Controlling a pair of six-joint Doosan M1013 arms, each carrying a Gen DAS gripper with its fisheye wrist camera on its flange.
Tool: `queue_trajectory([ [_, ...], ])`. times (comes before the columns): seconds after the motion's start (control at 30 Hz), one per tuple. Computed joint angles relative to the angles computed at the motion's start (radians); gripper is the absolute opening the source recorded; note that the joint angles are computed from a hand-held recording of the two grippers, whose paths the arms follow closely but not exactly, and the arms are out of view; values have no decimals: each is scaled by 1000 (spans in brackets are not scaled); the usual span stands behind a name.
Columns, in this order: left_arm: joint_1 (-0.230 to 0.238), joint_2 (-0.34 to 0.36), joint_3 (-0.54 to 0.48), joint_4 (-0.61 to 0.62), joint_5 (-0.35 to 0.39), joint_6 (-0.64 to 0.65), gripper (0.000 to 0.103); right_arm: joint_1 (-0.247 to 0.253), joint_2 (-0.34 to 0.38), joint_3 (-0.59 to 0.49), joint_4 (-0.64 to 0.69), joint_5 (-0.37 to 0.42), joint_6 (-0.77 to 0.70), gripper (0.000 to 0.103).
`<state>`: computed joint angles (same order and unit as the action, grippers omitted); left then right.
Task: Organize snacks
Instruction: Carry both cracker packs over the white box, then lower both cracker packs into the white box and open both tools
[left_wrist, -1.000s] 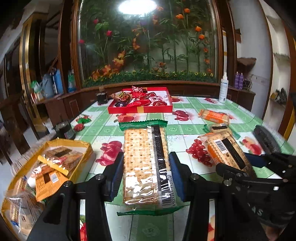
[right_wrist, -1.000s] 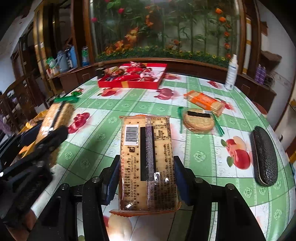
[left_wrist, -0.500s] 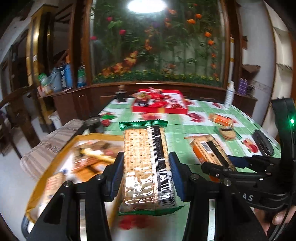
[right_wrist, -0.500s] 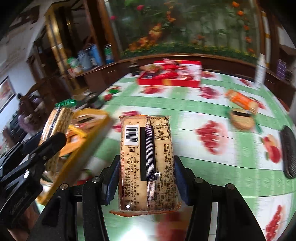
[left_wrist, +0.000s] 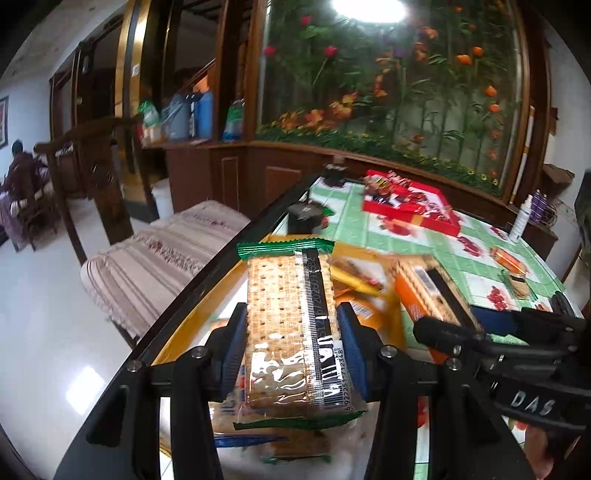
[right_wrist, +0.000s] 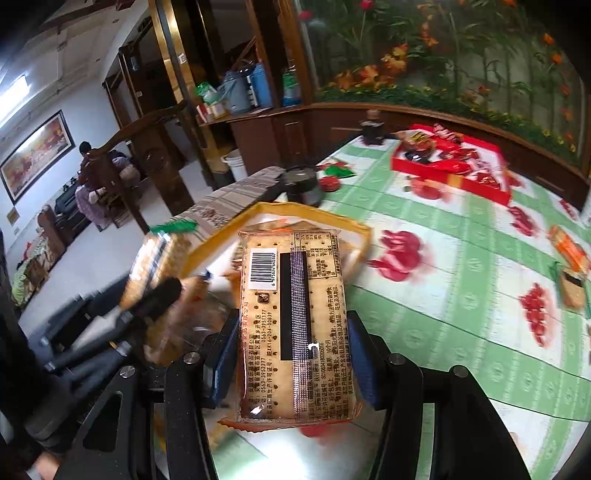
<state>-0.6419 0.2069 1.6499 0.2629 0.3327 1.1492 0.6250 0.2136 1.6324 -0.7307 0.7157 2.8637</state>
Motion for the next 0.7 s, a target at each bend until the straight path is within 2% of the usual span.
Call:
queue_trajectory([
  [0.07,9,1,3,-10,1,9,47,-5,15,-18,18,-2,-17,59],
  [0.13,12,4,4,40,5,-43,47,-7,34,-42,28,15,-30,59],
  [0.23,25,5,4,-14,3,0,47,-15,50,-62,55,19,-48,59],
  [0.37,32,4,10,-11,0,-1,47,-22,75,-95,64,50,-67,59],
  [0.5,38,5,12,-79,-3,70,47,-35,92,-117,89,67,-84,59],
  [0.7,30,6,16,-62,2,89,48,-55,118,-145,143,58,-115,59],
])
